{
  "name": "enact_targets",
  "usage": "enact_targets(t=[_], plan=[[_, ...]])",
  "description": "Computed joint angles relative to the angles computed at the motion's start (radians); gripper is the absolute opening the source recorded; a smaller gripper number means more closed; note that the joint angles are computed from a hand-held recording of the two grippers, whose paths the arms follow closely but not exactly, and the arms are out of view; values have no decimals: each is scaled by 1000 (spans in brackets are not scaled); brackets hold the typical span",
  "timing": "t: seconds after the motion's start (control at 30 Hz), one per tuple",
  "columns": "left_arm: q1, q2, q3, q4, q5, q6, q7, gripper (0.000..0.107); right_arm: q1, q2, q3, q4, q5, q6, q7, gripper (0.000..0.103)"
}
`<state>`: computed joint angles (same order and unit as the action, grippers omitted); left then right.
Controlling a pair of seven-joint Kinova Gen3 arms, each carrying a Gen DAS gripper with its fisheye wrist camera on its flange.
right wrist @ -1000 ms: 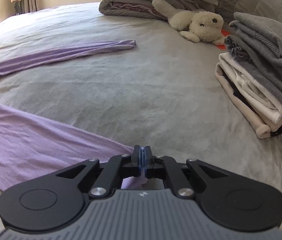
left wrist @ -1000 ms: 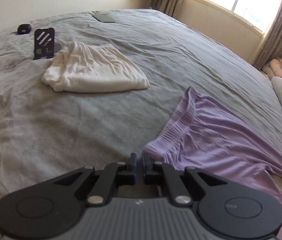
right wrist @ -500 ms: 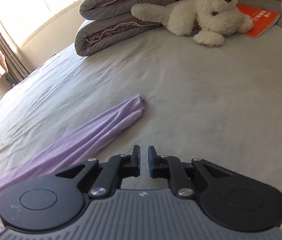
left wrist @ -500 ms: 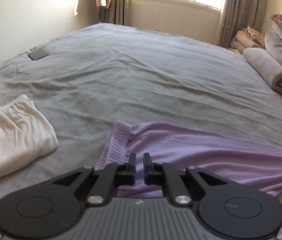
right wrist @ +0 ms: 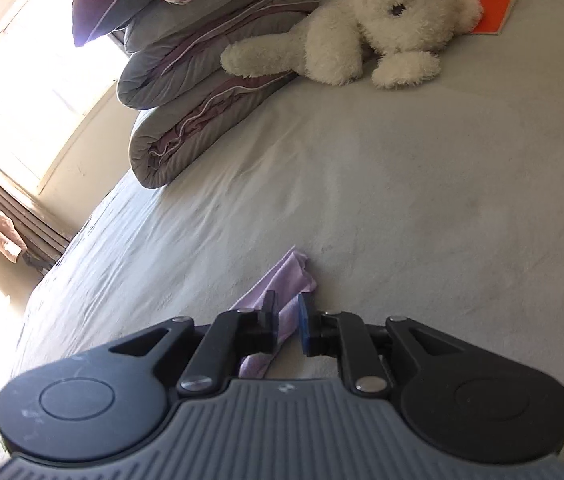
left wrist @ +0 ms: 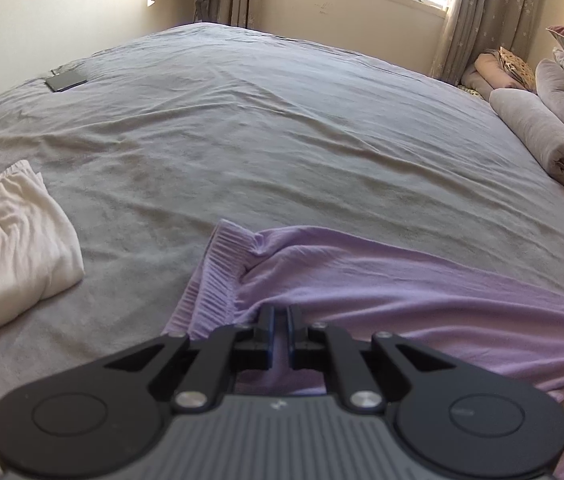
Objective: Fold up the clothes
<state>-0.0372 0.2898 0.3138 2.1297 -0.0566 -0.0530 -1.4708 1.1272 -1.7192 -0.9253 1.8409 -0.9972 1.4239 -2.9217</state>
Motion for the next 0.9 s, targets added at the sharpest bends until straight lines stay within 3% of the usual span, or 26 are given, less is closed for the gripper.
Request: enact_targets(t=[0.03, 0.17, 0.2, 0.23, 0.43, 0.57, 0.73, 0.83, 0.9], plan=[[-1, 1, 1, -1, 0, 0, 1, 6, 4, 2, -7, -1, -8, 0, 3, 36], [-3, 5, 3, -5, -1, 3, 2, 6, 31, -23, -15, -30, -15, 5, -28, 37], [-4, 6, 3, -6, 0, 4, 3, 6, 42, -10, -24, -48, -6, 18, -12, 27], [-4, 7, 4, -7, 0, 4, 3, 6, 53, 3, -31, -67, 1, 32, 5, 4], [-31, 11, 30, -20, 10, 25, 4, 6, 62, 48, 0, -126, 80, 116, 83, 5], [-57, 14, 56, -23, 14, 32, -7, 6, 89, 121, -48, -176, 93, 203, 210, 4], [-172, 28, 169, -34, 21, 53, -23, 6, 87, 66, -14, -150, 61, 229, 233, 2], [-234, 37, 228, -42, 37, 61, -41, 6, 82, 38, 25, -141, 64, 211, 230, 14], [-299, 49, 293, -45, 44, 61, -57, 7, 80, 35, 36, -131, 57, 195, 234, 16]])
